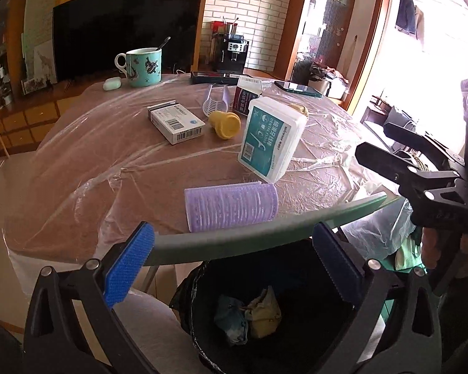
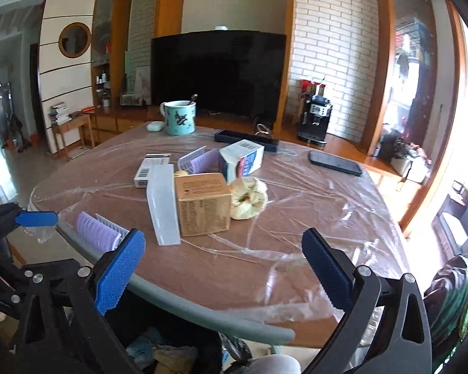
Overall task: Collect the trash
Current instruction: 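Grasp the purple hair curler with the left gripper while the right gripper grasps the white plastic box, then carry the purple curler in the left gripper while the right gripper carries the white box to the bin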
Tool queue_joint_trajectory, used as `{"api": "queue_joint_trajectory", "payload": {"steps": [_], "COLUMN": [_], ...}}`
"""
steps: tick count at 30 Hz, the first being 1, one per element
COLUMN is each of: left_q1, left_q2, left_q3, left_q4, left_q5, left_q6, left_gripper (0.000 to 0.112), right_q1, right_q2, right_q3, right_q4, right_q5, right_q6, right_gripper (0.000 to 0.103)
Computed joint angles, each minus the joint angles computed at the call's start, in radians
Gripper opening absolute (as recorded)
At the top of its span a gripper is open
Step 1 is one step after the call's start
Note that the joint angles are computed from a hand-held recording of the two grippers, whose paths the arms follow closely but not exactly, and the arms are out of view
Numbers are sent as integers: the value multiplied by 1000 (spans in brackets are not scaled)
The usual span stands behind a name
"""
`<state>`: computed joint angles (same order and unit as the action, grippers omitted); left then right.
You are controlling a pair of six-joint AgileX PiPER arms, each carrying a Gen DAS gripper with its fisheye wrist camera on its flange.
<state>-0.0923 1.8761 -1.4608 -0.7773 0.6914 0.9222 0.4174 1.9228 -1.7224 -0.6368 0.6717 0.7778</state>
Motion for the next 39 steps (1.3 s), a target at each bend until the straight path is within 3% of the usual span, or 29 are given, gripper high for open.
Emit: {"api": "queue_joint_trajectory", "payload": {"steps": [4, 10, 19, 23, 25, 39], "left_q1": [-12, -33, -43, -40, -38, -23], "left_q2": [34, 84, 135, 153, 158, 174], "left_q3": [-42, -97, -159, -188, -196, -241], "left_q4": [14, 49, 87, 90, 84, 56], "left_q5": [8, 25, 42, 63, 69, 75], "left_q6": [-27, -60, -110, -117, -113, -129], "left_gripper": [93, 83, 75, 70, 70, 70], "right_q1": [-18, -30, -39, -36, -35, -61], "right_q2": [30, 149, 337, 389, 414, 274], "right_q3": [-43, -224, -546, -631, -674, -448], "right_q4": [161, 335, 428, 426, 432, 506], "right_q5": [-56, -2, 158, 202, 225, 61], "right_q6": [-148, -326, -427, -452, -470, -463], "right_gripper": [90, 75, 57, 42, 29, 26]}}
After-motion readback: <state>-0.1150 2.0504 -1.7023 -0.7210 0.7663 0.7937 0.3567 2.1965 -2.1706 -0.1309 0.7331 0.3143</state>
